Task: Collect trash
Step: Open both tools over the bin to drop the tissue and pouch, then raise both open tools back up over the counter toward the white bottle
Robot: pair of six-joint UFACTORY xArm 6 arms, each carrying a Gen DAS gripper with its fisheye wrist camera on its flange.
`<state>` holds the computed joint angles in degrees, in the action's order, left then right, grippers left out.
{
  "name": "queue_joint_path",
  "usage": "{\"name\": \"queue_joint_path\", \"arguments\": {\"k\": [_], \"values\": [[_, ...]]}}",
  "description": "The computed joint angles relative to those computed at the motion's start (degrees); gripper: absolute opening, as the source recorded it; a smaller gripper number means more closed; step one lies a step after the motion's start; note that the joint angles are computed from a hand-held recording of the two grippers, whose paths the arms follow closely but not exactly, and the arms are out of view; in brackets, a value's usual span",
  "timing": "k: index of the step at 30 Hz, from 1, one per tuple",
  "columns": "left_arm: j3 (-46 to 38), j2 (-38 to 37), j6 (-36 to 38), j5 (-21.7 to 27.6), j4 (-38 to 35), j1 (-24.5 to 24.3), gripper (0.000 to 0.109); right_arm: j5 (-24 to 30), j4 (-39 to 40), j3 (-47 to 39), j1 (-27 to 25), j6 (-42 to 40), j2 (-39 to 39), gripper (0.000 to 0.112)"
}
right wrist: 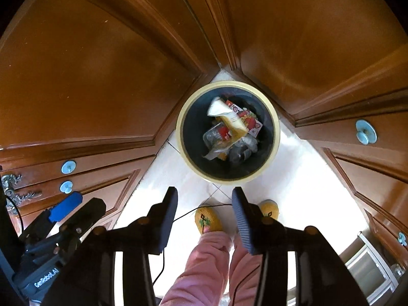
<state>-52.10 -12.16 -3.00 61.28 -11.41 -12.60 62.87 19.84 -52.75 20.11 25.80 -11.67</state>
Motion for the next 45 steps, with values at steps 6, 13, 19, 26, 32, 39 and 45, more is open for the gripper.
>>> {"name": "queue_joint_path", "arguments": {"k": [6,13,19,26,32,39,45], "values": [[-1.2,-3.08,0.73,2.97,2.03,-1.48,0.074,3.47,-0.56,-0.36,0.47,1.98,-3.58,0.045],[-6.7,-6.89,1.48,9.49,3.12,-2.13,0.076,10.17,-3.03,-3.53,0.35,5.28,-10.08,0.045],[-16.97,-8.47,4.84,15.0,3.29,-3.3,0.082,16.88,-6.47,-10.8,0.8,10.11,-15.42,0.045],[-34.69,-5.3,10.14,18.89,1.22,-5.53,0.086,23.8,-15.84,-23.71,3.79,17.15,-18.01,0.045],[-49.32,-1.78,13.35,18.81,-2.72,-6.88,0.096,31.01,-28.4,-37.25,6.93,21.23,-16.4,0.045],[-67.79,6.65,14.77,21.35,-8.28,-7.94,0.098,36.61,-39.58,-52.16,8.94,23.93,-13.6,0.045],[-85.16,16.49,11.06,21.83,-5.76,-12.34,0.102,43.45,-46.7,-67.74,10.64,20.0,-6.68,0.048]]}}
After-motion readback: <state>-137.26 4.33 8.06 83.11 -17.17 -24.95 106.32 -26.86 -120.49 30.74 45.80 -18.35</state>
